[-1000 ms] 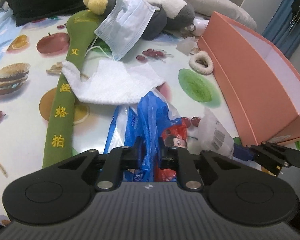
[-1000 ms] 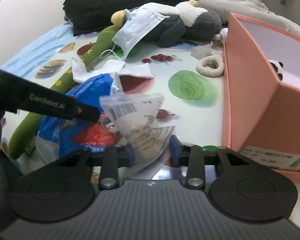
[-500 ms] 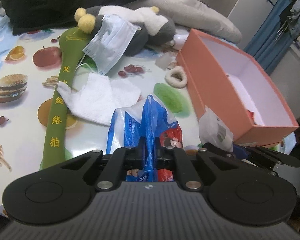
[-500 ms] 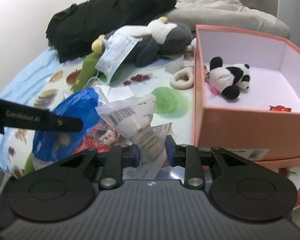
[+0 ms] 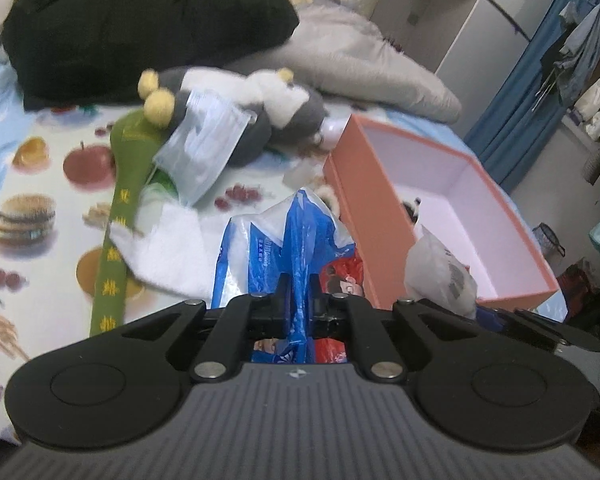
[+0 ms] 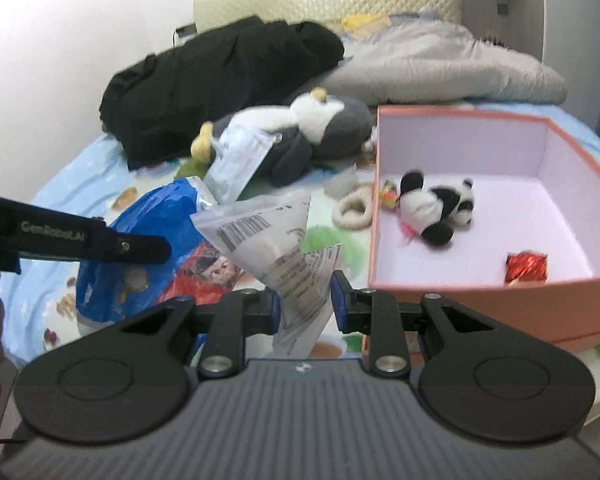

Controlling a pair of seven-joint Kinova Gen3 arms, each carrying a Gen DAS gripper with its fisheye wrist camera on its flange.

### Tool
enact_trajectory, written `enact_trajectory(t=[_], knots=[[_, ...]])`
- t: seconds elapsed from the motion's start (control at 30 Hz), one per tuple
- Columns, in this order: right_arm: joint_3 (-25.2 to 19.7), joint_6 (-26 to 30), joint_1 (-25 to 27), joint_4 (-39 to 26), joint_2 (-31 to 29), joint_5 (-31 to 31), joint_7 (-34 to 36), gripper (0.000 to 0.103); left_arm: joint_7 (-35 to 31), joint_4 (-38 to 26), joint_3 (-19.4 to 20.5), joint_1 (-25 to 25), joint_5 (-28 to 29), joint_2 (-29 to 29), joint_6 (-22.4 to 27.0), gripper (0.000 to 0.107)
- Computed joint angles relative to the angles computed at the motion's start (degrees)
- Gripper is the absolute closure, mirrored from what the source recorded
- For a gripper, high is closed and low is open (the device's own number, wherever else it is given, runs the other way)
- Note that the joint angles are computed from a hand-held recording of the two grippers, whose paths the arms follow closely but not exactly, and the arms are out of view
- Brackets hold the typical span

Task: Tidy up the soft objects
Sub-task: 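Carry the blue bag with the left gripper while the right gripper carries the clear bag over the box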

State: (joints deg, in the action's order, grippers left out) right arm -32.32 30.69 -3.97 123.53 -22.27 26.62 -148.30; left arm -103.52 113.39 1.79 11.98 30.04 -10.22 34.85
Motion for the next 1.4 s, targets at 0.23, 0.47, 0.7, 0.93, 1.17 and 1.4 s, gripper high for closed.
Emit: enact_trajectory(t=[0.23,0.47,0.7,0.93,1.17,1.4], knots=[[-3.1,1.9,5.0,-3.2,-1.7,4.4,-0.2,0.074,0.8,-3.1,0.3,0.7,0.8,0.0,-1.5,0.099],[-1.6,-0.9,9.0,-5.6,-2.9,6.8,1.4,0.074,-0.4,-8.8,0.0,1.9,3.0,2.8,-2.1,0.099],[3.5,-1.4,11.0,-9.1,-1.8,6.3,7.4,0.074,-1.0,-17.2,3.1,1.6,5.0,7.7,-2.0,0.099],[12.3,1.7,8.5,-12.4,1.6,2.9,14.8,0.074,6.4,-27.2,7.4,3.0,-2.4,16.0,-0.2,0.099],[21.0,4.7,5.9,-13.8,5.6,-2.5,22.1,0.074,13.1,-39.3,9.7,5.4,-9.1,25.5,8.0,0.099],[27.6,6.8,4.0,-13.5,8.6,-8.7,28.9,0.074,16.4,-50.0,10.2,8.6,-13.6,34.1,16.7,0.099]])
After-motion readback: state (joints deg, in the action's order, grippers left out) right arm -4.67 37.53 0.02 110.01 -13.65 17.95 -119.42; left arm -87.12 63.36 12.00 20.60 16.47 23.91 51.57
